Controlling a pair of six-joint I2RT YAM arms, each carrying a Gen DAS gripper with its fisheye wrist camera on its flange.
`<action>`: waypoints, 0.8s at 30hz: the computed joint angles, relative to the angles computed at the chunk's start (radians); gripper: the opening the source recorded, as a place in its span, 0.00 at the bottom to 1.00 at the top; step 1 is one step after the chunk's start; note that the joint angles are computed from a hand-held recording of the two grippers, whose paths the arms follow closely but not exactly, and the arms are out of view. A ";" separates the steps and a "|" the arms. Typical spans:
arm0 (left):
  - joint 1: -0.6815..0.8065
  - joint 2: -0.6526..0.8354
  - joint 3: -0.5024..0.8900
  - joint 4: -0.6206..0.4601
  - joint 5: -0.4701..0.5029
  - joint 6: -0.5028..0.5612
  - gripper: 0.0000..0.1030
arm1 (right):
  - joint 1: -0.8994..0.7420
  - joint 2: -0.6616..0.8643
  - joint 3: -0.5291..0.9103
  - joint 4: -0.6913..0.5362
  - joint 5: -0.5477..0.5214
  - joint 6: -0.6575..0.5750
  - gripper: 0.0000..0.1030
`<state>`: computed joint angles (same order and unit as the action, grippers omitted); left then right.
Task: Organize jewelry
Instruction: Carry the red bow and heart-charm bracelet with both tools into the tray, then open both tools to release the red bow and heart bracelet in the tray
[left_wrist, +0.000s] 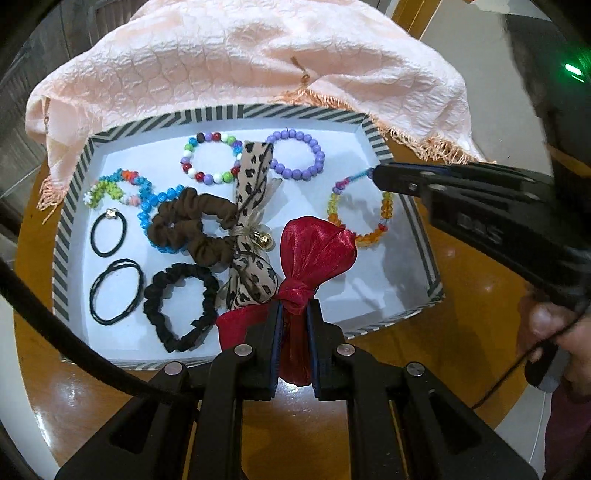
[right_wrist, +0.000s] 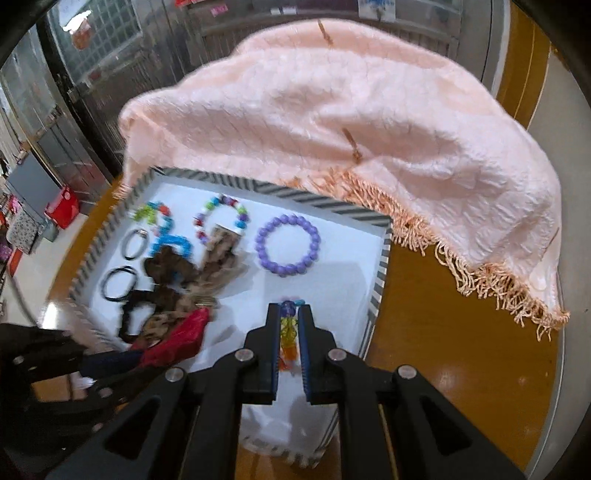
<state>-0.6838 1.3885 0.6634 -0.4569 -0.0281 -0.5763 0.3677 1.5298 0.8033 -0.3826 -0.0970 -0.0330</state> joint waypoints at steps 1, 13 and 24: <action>-0.003 0.014 0.005 0.003 -0.002 -0.002 0.13 | -0.011 0.037 0.014 0.007 0.002 -0.009 0.09; 0.002 0.215 0.109 0.068 0.039 -0.041 0.13 | -0.064 0.221 0.125 0.049 0.035 -0.062 0.09; 0.029 0.262 0.105 0.106 0.097 -0.091 0.31 | -0.125 0.158 0.087 0.036 -0.030 -0.031 0.26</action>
